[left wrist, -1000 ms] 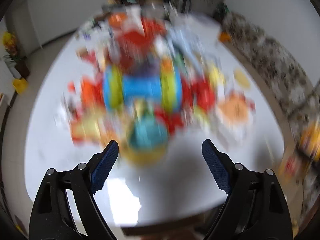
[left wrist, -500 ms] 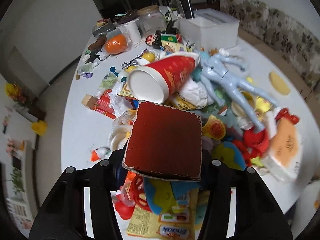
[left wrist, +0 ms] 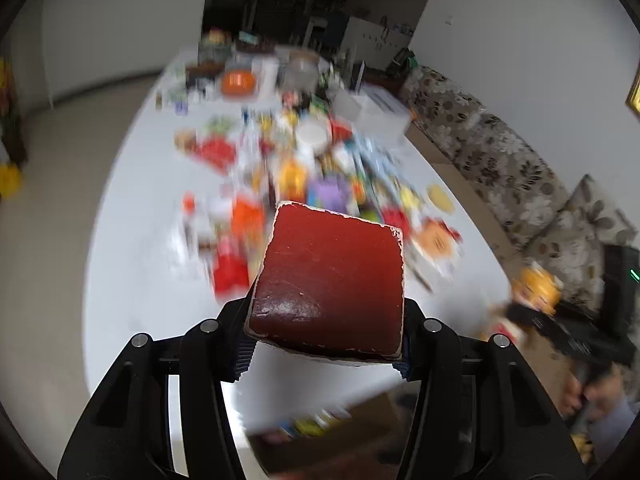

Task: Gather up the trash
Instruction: 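Drop the orange chick toy and red square box into the cardboard box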

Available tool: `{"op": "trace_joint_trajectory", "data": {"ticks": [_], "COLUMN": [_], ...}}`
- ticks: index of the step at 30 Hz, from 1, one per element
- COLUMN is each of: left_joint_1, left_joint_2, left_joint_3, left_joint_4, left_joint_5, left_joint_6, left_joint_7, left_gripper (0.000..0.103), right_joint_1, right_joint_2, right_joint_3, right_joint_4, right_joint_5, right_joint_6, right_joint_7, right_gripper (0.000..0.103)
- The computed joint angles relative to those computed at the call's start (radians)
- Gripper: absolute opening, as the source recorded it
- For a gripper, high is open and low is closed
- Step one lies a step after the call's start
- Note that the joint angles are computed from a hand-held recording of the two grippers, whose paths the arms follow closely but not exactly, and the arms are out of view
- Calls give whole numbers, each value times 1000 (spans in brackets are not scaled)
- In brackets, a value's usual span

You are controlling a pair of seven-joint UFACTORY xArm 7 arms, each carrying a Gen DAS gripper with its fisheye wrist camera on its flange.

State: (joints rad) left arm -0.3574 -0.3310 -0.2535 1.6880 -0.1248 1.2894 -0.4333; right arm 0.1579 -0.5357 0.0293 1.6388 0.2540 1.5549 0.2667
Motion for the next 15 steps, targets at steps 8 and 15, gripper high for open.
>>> {"op": "trace_joint_trajectory", "data": {"ticks": [8,15], "left_joint_1": [-75,-178], "left_joint_2": [-375,-386], "left_joint_3": [1,-88], "left_joint_4": [-578,-1007], "left_joint_5": [-232,-383], "left_joint_6": [76,-127], "left_joint_7": [-123,-215], "left_gripper": [52,52], "right_joint_1": [54,76], "right_joint_2": [-127,-293], "right_joint_3": [59,117], "right_joint_4": [-244,-740], "right_joint_5": [56,94], "right_joint_6": [90,54], "right_joint_7": [47,71], "right_gripper": [44,44]}}
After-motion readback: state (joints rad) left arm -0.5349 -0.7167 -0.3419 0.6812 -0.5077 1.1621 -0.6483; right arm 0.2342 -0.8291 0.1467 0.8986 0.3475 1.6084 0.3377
